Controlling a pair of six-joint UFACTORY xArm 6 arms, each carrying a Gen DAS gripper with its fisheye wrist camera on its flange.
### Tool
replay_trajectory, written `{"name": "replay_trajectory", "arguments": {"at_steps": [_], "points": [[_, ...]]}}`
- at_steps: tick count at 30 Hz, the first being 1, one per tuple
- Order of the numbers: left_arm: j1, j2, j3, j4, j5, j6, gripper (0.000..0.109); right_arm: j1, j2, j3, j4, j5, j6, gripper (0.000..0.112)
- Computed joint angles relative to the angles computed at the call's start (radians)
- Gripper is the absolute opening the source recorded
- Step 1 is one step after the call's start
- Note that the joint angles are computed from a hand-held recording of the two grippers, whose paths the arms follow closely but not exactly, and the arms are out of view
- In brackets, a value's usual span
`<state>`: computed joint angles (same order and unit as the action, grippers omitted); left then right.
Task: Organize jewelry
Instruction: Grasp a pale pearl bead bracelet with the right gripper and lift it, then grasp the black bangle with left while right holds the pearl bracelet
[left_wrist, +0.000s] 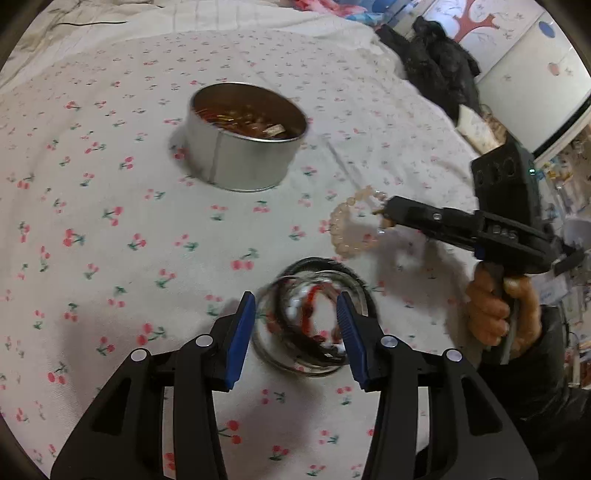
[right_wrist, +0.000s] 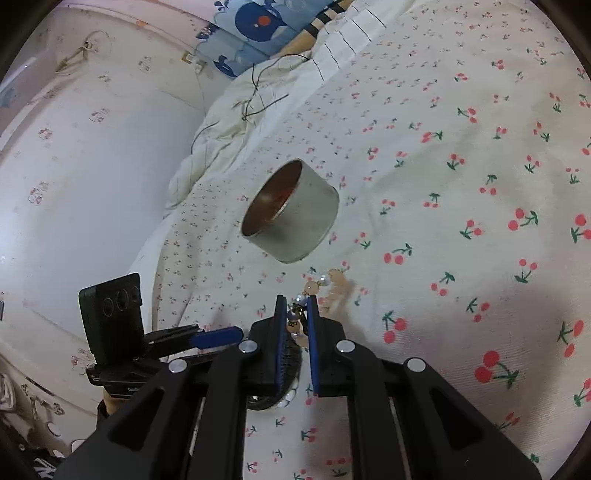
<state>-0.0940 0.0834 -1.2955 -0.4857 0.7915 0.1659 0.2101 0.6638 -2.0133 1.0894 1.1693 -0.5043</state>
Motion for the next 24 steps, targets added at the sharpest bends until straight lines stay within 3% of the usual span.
{"name": "replay_trajectory", "arguments": {"at_steps": [9,17,20,22,24], "points": [[0.025,0.026,-0.002,-0.051,0.035,0.007,0.065,0.007,0.043,-0.053,-0.102,0.018,0.072,0.012],[0.055,0.037,-0.001,-0.216,0.043,0.055,0.067,0.008,0.06,-0.073,-0.118,0.025,0.097,0.012],[0.067,0.041,-0.006,-0.319,0.08,0.12,0.057,0.009,0.066,-0.081,-0.123,0.028,0.104,0.012],[0.058,0.034,-0.002,-0.303,0.066,0.118,0.054,0.01,0.068,-0.084,-0.124,0.027,0.107,0.012],[0.055,0.025,0.004,-0.298,0.051,0.111,0.032,0.011,0.069,-0.086,-0.125,0.028,0.108,0.012]]}}
